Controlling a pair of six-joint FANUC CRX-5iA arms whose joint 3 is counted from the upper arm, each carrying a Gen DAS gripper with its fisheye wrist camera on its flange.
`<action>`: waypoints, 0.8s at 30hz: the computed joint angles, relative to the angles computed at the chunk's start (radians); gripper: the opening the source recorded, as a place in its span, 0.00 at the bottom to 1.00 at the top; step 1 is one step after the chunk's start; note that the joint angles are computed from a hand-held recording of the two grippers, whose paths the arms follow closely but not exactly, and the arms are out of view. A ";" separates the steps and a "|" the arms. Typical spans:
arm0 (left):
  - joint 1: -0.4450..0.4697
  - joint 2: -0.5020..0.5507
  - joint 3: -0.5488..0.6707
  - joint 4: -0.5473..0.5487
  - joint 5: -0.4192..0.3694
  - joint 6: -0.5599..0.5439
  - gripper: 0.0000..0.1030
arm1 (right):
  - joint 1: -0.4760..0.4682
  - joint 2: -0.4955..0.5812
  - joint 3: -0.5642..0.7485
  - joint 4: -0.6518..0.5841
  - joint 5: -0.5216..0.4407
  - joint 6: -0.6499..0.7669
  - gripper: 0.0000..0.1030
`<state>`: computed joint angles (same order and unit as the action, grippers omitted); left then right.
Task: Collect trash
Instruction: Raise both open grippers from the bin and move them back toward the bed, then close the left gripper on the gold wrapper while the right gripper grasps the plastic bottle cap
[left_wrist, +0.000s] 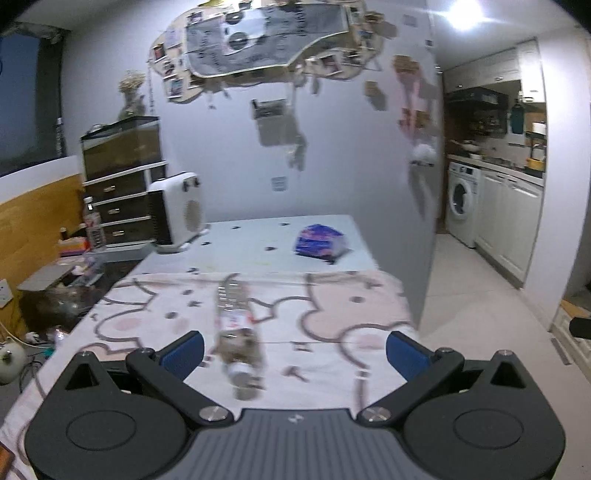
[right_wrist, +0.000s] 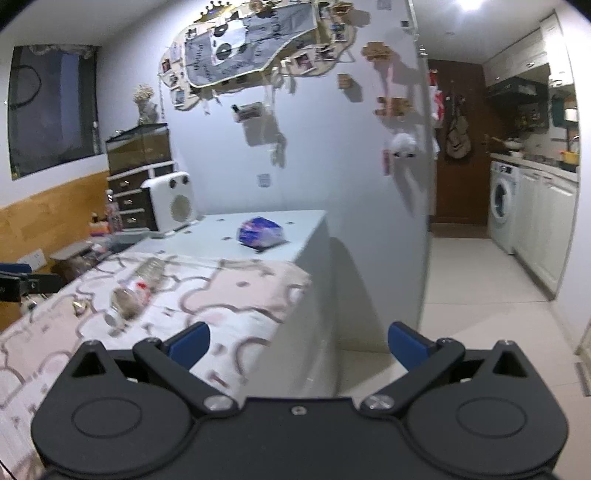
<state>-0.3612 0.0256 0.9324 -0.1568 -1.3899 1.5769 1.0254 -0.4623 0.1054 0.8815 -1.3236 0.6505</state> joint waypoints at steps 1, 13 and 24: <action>0.039 -0.007 -0.020 0.025 0.018 -0.023 1.00 | -0.013 0.020 0.010 -0.012 0.024 -0.002 1.00; 0.351 -0.073 -0.428 0.193 0.322 -0.162 1.00 | -0.083 0.182 0.055 -0.145 0.216 -0.012 1.00; 0.422 0.003 -0.467 0.118 0.462 -0.102 0.99 | -0.103 0.282 0.105 -0.178 0.278 -0.001 1.00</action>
<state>0.0604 0.0283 0.4655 -0.0392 -0.9276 1.4753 0.9228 -0.1804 0.2109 0.7033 -1.0452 0.6498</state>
